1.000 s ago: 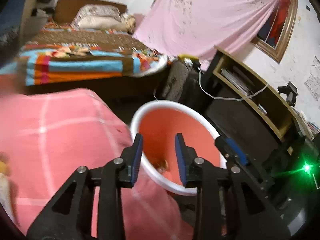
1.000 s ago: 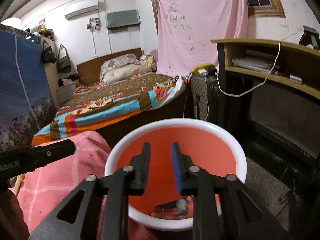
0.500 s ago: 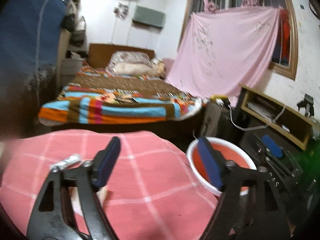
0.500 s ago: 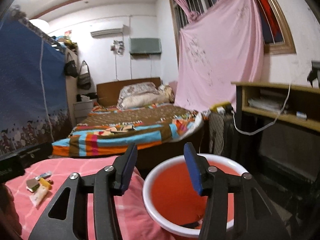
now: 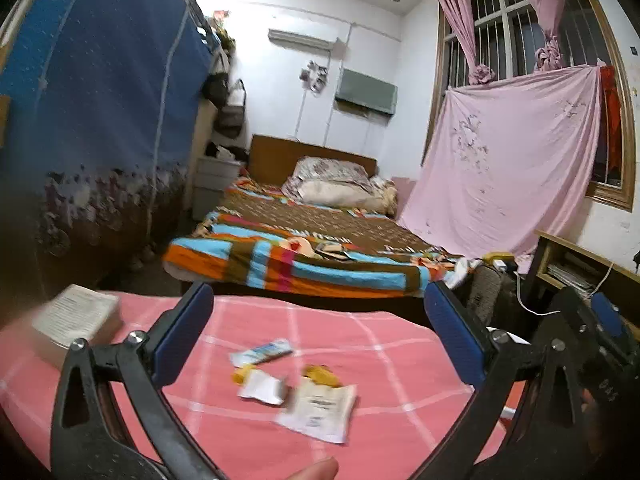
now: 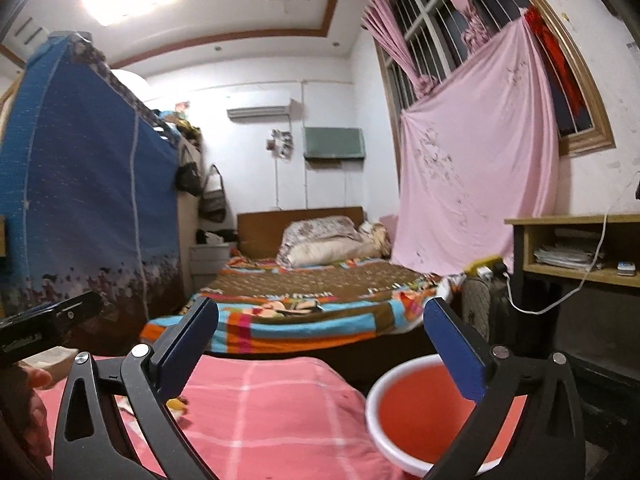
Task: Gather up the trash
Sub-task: 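Move both open tools back over the bedspread trash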
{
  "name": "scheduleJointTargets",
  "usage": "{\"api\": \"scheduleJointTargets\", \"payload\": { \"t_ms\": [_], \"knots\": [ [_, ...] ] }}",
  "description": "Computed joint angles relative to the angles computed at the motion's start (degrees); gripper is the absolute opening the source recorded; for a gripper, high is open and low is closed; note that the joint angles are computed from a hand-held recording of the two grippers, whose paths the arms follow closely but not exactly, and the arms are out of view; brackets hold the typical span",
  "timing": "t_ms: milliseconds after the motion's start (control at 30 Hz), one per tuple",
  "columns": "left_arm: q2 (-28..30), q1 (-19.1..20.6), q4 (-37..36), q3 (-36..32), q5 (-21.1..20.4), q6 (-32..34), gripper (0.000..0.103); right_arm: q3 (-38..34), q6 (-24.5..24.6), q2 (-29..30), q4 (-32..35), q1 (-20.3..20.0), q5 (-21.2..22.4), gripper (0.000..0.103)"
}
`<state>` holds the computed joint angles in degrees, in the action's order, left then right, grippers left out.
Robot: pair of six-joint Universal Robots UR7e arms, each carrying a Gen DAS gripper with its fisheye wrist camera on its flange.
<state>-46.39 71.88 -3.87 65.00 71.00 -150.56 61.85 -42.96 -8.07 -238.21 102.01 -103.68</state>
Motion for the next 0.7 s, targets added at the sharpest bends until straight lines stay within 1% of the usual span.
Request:
{"api": "scheduleJointTargets", "payload": {
  "t_ms": [233,367,567,700],
  "knots": [
    [-4.5,1.7,-7.0,6.2,1.1,4.3,0.089,-1.8,-1.8,2.4,-0.1,0.9,3.9,0.103],
    [-5.9,2.9,-9.5,7.9,1.8,6.7,0.089,-3.9,-3.5,3.8,2.5,1.3,4.7,0.103],
    [-6.1,4.2,-10.6,7.9,2.3,9.0,0.089,-7.1,-5.7,5.6,10.1,1.6,3.3,0.103],
    [-5.7,4.9,-9.9,7.3,2.1,9.7,0.089,-8.3,-5.0,5.4,18.8,1.7,0.4,0.103]
  ]
}}
